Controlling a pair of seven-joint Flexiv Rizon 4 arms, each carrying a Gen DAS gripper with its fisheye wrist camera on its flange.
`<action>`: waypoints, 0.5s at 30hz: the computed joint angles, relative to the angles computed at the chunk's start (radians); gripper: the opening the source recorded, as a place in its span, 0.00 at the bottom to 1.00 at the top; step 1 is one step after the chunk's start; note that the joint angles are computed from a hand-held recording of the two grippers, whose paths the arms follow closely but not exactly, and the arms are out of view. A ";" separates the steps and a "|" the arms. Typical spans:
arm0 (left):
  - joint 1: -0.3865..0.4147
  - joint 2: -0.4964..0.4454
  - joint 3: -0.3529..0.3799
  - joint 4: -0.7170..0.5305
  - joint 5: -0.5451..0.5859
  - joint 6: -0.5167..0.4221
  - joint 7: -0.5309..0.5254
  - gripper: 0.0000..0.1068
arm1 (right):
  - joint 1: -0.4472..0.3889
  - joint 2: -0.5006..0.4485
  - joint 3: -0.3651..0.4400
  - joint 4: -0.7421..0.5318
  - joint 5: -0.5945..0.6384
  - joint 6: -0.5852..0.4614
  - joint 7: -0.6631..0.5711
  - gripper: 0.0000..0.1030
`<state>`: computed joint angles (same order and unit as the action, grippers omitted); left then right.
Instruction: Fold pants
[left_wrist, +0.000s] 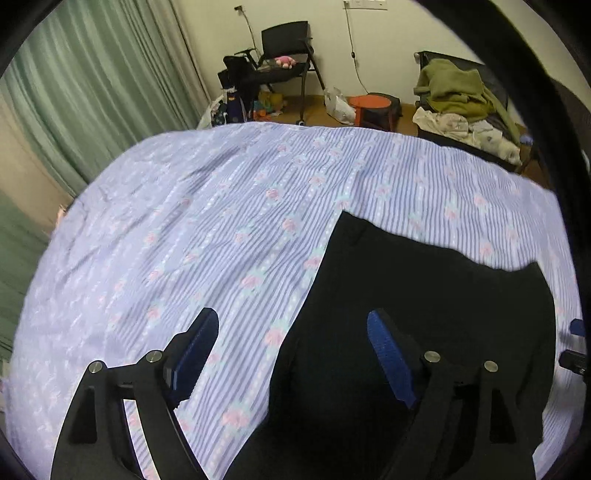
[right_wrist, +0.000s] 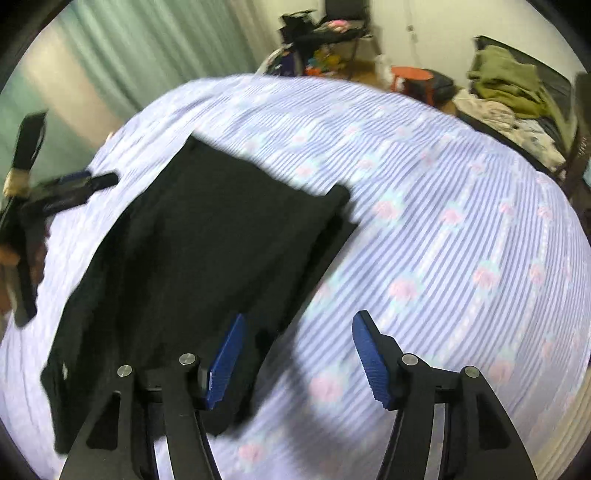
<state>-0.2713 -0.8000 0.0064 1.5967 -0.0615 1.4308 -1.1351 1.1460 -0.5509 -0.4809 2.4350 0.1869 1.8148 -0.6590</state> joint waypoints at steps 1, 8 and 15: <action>0.003 -0.025 0.000 -0.038 -0.007 -0.026 0.004 0.75 | -0.033 -0.011 0.016 -0.017 -0.001 0.000 0.006 0.58; -0.003 -0.112 -0.007 -0.159 -0.029 -0.205 -0.015 0.61 | -0.126 -0.073 0.070 -0.074 0.026 0.027 0.044 0.51; 0.015 -0.131 -0.035 -0.197 -0.039 -0.291 -0.029 0.05 | -0.151 -0.077 0.106 -0.074 0.032 0.021 0.080 0.51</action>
<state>-0.2565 -0.9311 -0.0282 1.3997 -0.1002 1.1397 -1.1646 0.9953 -0.6276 -0.3749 2.3613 0.2186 1.8363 -0.5786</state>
